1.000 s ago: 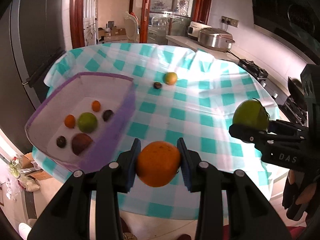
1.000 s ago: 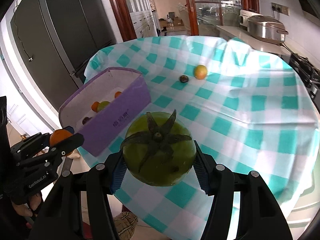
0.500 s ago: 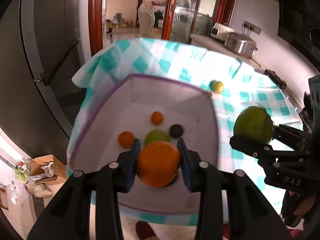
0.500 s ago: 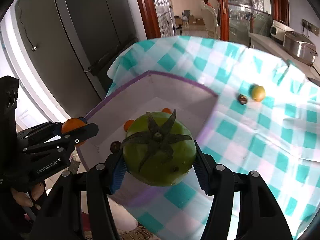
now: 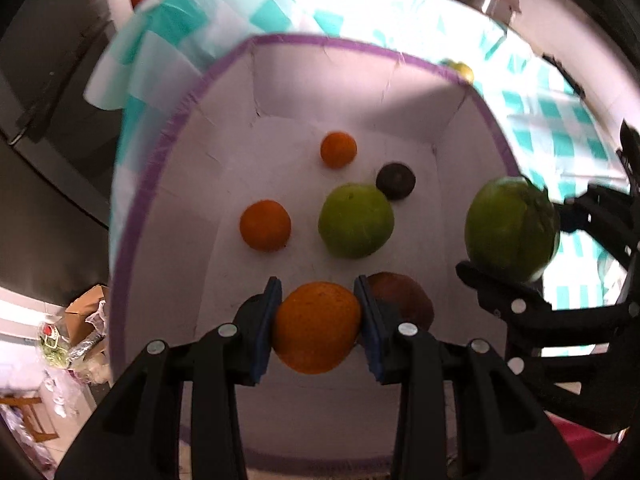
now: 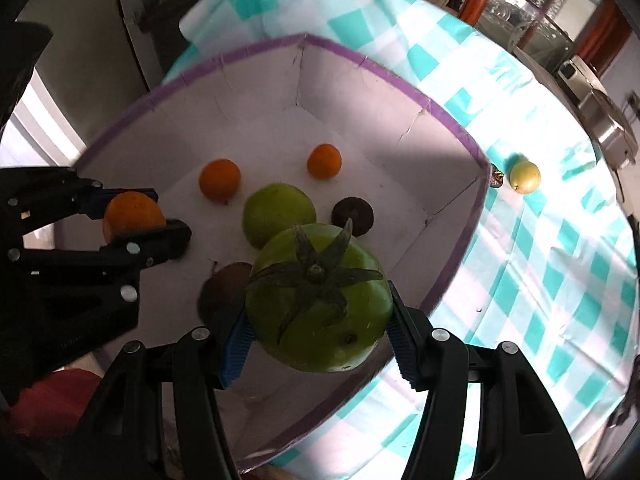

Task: Organize fruits
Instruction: 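Carry the held green tomato and orange over the box, then open both tools to release the tomato and orange into the box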

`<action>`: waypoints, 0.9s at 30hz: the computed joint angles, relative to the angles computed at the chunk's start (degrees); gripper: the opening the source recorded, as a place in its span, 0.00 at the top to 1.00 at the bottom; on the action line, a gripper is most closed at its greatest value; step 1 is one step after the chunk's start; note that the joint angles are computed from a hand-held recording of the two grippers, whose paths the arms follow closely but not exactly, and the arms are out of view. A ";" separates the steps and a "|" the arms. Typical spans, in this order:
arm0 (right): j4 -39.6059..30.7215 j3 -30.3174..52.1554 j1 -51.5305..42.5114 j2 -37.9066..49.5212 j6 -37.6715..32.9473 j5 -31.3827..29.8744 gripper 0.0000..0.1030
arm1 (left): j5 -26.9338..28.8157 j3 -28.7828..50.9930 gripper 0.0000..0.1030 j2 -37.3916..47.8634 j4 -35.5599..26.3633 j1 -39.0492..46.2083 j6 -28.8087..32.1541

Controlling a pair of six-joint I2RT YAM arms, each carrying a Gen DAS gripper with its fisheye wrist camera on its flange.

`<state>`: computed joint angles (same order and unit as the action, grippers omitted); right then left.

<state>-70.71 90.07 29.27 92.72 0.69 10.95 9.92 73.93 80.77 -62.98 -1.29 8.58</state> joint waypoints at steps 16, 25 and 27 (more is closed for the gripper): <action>-10.02 14.86 -2.21 24.05 -9.46 3.37 0.44 | -1.15 4.05 0.63 11.14 -3.17 1.01 6.18; -12.20 17.88 -4.82 27.05 -13.21 -1.40 0.43 | -5.31 4.78 0.62 13.60 -3.66 -1.94 3.77; -13.05 19.01 -5.24 27.59 -13.25 -2.35 0.42 | -5.69 5.01 0.60 13.82 -3.79 -2.05 3.19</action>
<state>-83.76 109.08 24.03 120.31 -12.55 8.60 4.23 78.95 94.59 -66.78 -3.34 11.77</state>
